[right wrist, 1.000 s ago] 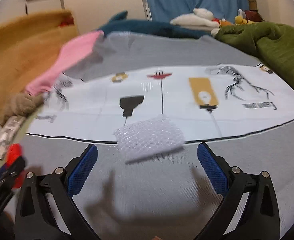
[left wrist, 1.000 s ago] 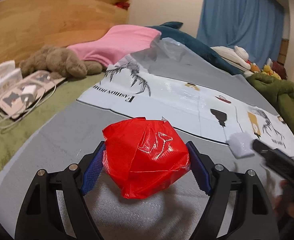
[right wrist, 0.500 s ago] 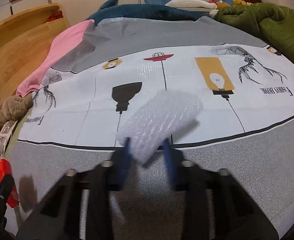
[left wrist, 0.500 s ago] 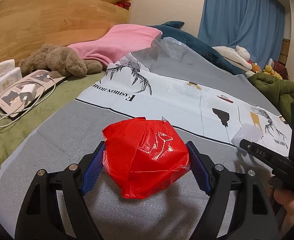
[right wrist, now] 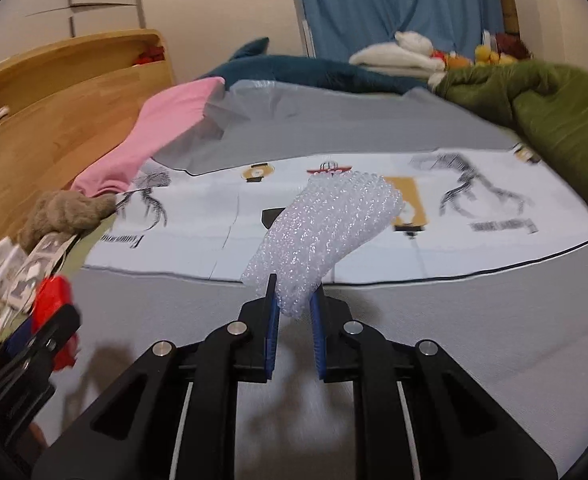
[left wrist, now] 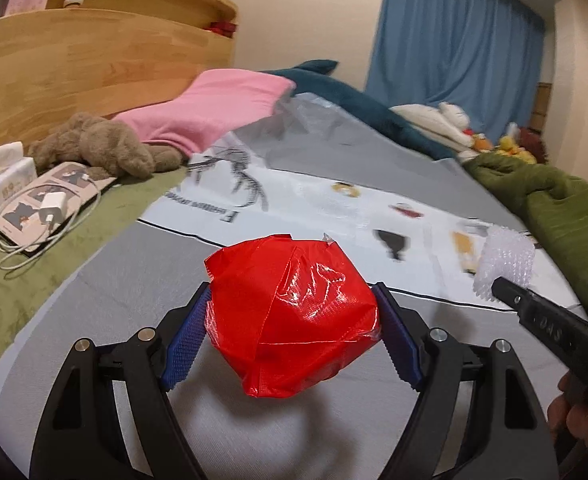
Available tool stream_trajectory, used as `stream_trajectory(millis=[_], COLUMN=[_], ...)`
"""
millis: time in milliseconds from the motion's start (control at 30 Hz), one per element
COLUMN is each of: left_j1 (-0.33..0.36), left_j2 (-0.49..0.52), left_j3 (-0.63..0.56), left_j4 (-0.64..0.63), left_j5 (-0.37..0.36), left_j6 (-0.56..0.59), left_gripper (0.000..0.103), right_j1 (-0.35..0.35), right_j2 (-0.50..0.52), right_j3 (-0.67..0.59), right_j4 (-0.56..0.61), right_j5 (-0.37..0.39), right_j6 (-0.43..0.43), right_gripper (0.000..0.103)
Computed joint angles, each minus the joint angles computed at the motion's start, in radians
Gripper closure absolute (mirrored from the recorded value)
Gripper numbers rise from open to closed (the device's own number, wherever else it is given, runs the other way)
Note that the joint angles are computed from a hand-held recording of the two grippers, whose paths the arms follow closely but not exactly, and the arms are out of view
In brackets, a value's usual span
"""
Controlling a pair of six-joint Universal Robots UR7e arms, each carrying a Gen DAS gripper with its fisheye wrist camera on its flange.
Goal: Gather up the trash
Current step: 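Grasp the white foam pad with the right tool while left holds the red wrapper, then carry the red wrapper and white foam pad over the pink bin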
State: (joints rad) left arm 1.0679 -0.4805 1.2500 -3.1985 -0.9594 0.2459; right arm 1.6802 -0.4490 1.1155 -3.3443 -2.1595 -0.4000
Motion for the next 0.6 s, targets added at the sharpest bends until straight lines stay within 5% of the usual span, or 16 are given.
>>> stream_trajectory(millis=[233,600], left_j1=[-0.081,-0.229], left_j2=[-0.17,-0.434], left_j3=[0.259,0.701], left_j4=[-0.032,-0.097], left_j5=[-0.107,-0.235], left_j6=[-0.073,-0.086], left_gripper=[0.027,0.027], right_j1=[0.076,0.225], right_j2=[-0.253,-0.471], right_j3=[0.417,0.883], right_j4=[-0.173,-0.487], right_j5=[-0.068,-0.28], right_j6=[0.036,0.051], right_gripper=[0.088,0.088])
